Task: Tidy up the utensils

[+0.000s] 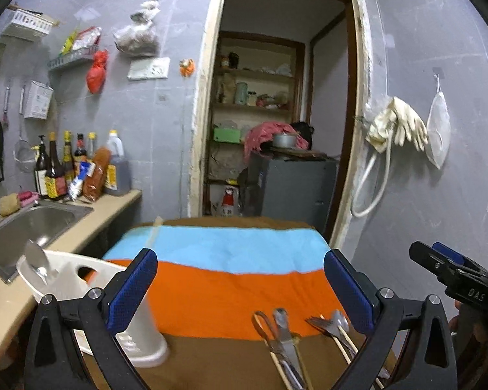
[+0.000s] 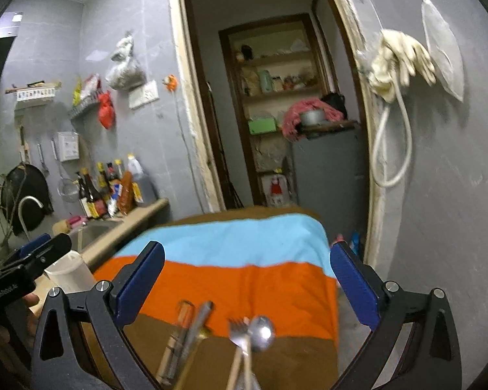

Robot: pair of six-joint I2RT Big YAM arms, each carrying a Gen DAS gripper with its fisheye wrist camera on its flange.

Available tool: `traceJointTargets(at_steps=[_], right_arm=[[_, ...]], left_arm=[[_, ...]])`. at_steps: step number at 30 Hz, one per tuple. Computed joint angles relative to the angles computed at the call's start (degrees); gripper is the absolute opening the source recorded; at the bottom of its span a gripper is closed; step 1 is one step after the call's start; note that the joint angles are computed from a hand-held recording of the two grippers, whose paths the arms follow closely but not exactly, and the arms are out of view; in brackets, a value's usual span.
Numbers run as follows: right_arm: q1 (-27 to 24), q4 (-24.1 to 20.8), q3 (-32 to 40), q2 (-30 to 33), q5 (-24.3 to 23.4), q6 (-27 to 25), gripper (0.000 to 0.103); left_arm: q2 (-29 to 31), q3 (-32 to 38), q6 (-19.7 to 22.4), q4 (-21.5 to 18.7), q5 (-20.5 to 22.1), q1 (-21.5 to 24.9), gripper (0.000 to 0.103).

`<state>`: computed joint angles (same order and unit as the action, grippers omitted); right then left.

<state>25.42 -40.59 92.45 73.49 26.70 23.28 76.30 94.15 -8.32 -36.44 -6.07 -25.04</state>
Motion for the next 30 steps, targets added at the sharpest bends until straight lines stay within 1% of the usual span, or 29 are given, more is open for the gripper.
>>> traceJointTargets(at_steps=[4, 8, 11, 16, 18, 19, 20, 22, 23, 24, 25, 26, 27, 29, 30], right_arm=[[-2.5, 0.0, -3.4, -0.7, -3.0, 0.7, 0.100], [-5.0, 0.3, -6.5, -0.5, -7.6, 2.9, 0.100], [-7.1, 0.4, -8.0, 0.3, -11.9, 5.4, 0.100], [-9.1, 0.1, -9.1, 2.3, -17.2, 7.2, 0.099], [-9.5, 0.2, -9.7, 3.1, -19.2, 7.7, 0.095], [-9.7, -0.1, -9.5, 3.7, -19.8, 7.5, 0.089], [-9.8, -0.3, -9.3, 4.2, -20.6, 7.2, 0.079], [-9.9, -0.9, -8.8, 5.3, -21.8, 6.4, 0.072], [-10.0, -1.1, -8.5, 5.9, -22.5, 6.0, 0.065], [-10.0, -1.1, -8.3, 6.4, -23.4, 5.8, 0.061], [-10.1, -1.1, -8.0, 6.9, -24.5, 5.6, 0.056], [-10.1, -1.6, -7.5, 7.7, -25.3, 5.1, 0.055], [-10.2, -1.9, -7.0, 8.4, -26.3, 4.6, 0.052], [-10.2, -2.7, -6.4, 9.3, -27.6, 3.9, 0.044], [-10.2, -3.0, -5.9, 10.1, -28.6, 3.7, 0.042]], left_arm=[[1.3, -0.8, -0.6, -1.3, -0.5, -1.3, 0.103], [3.1, -1.1, -1.0, -3.0, -0.4, -2.3, 0.103], [4.7, -0.6, -1.7, -4.9, 1.5, -2.0, 0.103], [7.8, 1.2, -3.3, -8.1, 4.4, -0.8, 0.103], [8.9, 2.2, -4.0, -9.2, 5.2, -0.4, 0.102], [9.5, 2.6, -4.3, -9.5, 5.7, -0.1, 0.099], [10.2, 3.3, -4.3, -10.1, 6.0, 0.0, 0.093], [11.7, 4.6, -4.2, -11.7, 6.6, 0.2, 0.086], [12.6, 5.5, -4.2, -12.7, 6.9, 0.2, 0.081], [13.4, 6.2, -4.3, -13.6, 7.3, 0.3, 0.079], [14.3, 7.2, -4.3, -15.0, 7.9, 0.3, 0.074], [15.0, 8.0, -4.2, -16.1, 8.3, 0.3, 0.070], [15.9, 8.9, -4.1, -17.5, 8.7, 0.3, 0.068], [17.3, 10.5, -3.8, -20.2, 9.5, 0.3, 0.059], [18.0, 11.4, -3.6, -21.4, 9.9, 0.4, 0.058]])
